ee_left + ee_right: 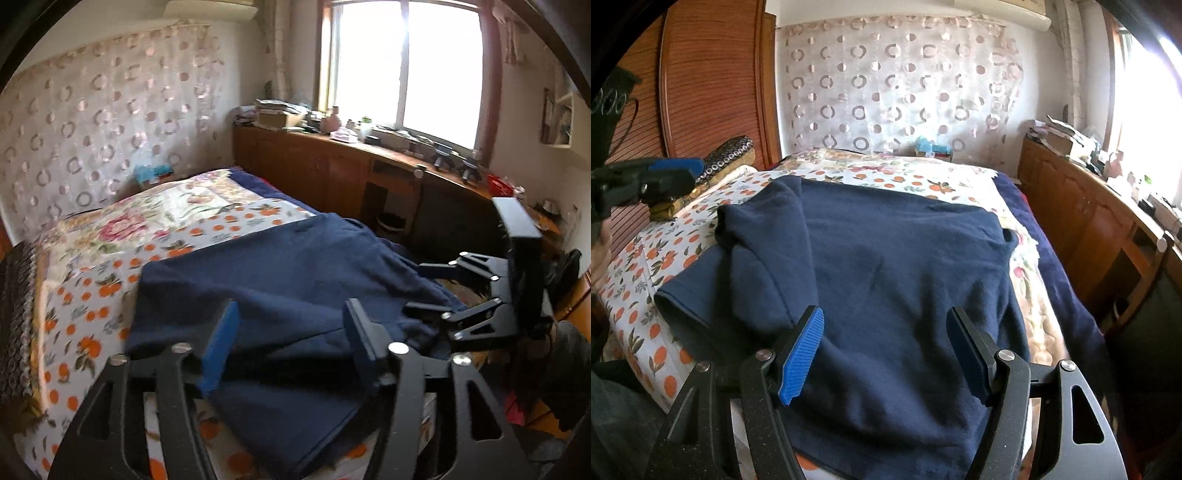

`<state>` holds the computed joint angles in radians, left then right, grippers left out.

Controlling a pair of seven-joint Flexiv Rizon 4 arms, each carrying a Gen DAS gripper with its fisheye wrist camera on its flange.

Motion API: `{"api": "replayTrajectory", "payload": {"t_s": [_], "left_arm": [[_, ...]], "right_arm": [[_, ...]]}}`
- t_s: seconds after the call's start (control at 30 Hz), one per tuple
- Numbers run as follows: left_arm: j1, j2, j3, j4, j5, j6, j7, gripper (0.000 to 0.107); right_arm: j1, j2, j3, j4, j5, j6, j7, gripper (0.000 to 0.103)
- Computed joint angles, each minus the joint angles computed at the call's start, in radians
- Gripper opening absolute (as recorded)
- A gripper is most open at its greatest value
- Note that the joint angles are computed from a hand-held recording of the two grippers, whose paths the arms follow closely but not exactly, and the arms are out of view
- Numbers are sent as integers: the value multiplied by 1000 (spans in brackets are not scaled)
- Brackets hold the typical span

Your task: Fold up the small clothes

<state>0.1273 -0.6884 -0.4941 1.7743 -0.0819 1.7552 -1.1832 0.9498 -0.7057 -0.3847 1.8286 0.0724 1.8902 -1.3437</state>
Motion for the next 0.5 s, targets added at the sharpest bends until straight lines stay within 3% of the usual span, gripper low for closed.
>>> {"api": "replayTrajectory", "payload": {"t_s": [0.27,0.5], "left_arm": [[-11,35,100,85,3,95,-105,66],[9,39,133,115,40,125,-184,66]], "right_arm": [[-36,11,63,-33,-29,6,-17,71],[-160,-16,229,-115,-163,-64,-20,71]]}}
